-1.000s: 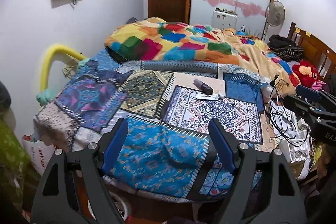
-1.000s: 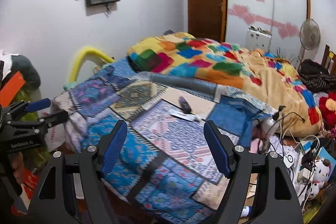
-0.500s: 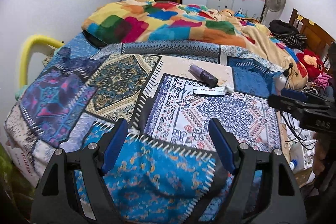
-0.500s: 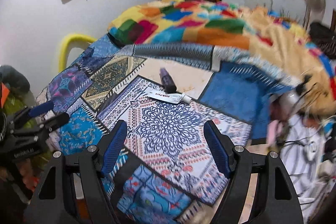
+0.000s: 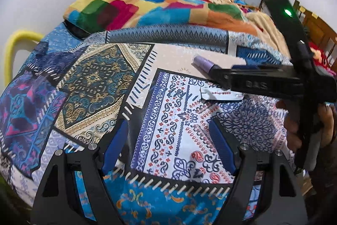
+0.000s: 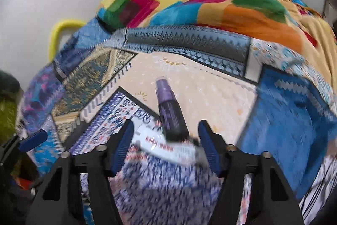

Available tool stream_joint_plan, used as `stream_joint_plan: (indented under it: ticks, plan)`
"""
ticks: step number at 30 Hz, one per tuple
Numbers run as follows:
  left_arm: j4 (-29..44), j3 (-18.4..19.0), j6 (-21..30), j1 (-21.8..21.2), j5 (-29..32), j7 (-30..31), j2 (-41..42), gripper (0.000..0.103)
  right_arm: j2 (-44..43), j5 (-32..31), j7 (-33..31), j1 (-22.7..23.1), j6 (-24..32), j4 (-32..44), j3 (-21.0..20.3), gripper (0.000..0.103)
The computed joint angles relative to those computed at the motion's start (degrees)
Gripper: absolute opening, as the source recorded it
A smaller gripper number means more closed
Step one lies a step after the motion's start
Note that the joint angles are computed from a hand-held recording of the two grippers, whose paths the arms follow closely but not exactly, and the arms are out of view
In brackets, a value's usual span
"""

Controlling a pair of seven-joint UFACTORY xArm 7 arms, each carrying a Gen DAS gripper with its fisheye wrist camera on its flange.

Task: Collect trash
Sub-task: 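Grasp the purple-capped spray bottle with the right gripper while the left gripper grasps the white tube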

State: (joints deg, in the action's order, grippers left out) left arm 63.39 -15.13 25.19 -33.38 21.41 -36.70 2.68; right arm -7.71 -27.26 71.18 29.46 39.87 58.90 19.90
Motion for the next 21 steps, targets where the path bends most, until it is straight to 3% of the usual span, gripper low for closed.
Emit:
stream_joint_plan:
  ticks: [4,6,11,15,21]
  plan:
    - [1.9,-0.2,-0.5,0.2,-4.6,5.5,2.9,0.078,3.0,-0.2,-1.3,0.1,1.5,1.9,-0.8,0.042]
    - [3.7,-0.3,0.2,-0.1,-6.8,8.3,4.8,0.078,3.1,1.6,-1.6,0.2,-0.3,1.1,-1.7,0.025]
    - [8.6,-0.3,1.7,-1.6,-10.4,12.2,9.6,0.078,0.0,-2.2,3.8,-0.1,-0.5,-1.3,-1.1,0.024]
    - [13.1,0.2,2.7,-4.2,-9.8,13.6,12.4,0.078,-9.5,-3.1,9.0,-2.1,-1.3,-8.2,0.6,0.024]
    - [23.1,1.8,7.9,-9.7,-5.8,14.6,19.4,0.079,-23.2,6.7,6.7,-2.0,-4.1,-19.0,-0.7,0.024]
